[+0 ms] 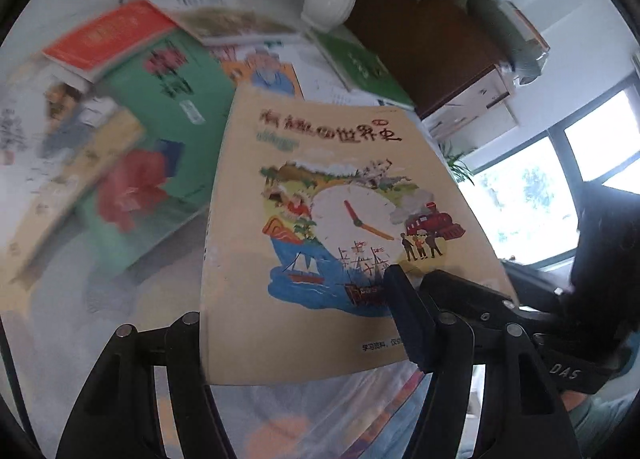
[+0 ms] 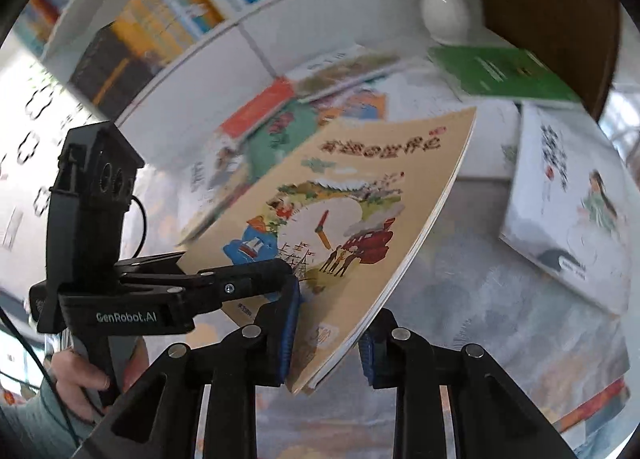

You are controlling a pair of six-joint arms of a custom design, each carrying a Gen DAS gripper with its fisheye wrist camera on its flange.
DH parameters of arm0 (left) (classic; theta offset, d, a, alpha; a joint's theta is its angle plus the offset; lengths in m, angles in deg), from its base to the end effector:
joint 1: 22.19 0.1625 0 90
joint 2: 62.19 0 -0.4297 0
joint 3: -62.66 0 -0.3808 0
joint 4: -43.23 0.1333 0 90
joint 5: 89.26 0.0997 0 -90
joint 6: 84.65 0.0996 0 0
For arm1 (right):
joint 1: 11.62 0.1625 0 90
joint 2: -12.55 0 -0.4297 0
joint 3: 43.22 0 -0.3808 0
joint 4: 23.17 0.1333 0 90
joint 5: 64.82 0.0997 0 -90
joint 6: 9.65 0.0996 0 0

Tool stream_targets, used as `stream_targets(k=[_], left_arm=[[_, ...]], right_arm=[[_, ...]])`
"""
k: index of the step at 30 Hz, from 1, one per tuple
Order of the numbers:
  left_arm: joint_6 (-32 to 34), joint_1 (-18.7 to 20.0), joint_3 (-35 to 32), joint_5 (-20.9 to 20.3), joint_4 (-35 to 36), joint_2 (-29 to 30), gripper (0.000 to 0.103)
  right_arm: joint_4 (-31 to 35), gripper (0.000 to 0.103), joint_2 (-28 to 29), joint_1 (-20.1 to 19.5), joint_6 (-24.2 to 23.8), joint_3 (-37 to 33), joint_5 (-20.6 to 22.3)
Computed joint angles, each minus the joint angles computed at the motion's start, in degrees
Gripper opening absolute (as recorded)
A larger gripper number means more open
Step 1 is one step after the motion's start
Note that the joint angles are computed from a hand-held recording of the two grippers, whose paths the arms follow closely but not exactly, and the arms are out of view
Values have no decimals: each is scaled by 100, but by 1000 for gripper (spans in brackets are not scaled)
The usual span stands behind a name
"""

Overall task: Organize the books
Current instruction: 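Lift the beige book with the right gripper and carry it off the pile, then lower the beige book onto the clear cloth and open the right gripper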

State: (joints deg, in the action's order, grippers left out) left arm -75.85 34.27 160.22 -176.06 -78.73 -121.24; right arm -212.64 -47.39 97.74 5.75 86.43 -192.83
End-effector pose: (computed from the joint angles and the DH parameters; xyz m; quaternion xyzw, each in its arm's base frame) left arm -0.2195 -0.5824 0.1837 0.3619 0.9301 0.0498 0.0395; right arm 0.2246 -0.4222 0.1586 -0.0520 -0.9161 0.3257 0.2278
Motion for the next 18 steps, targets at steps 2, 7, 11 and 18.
stream_targets(k=[2, 7, 11, 18], left_arm=[[29, -32, 88, 72, -30, -230, 64], [-84, 272, 12, -94, -51, -728, 64], [-277, 579, -244, 106, -290, -1037, 64], [-428, 1176, -862, 879, -750, -1087, 66]], right_arm=[[398, 26, 114, 279, -192, -241, -225], [803, 28, 318, 594, -392, -740, -83], [1140, 28, 875, 767, -969, -1688, 263], [1873, 28, 2262, 773, -1964, -3744, 1303]])
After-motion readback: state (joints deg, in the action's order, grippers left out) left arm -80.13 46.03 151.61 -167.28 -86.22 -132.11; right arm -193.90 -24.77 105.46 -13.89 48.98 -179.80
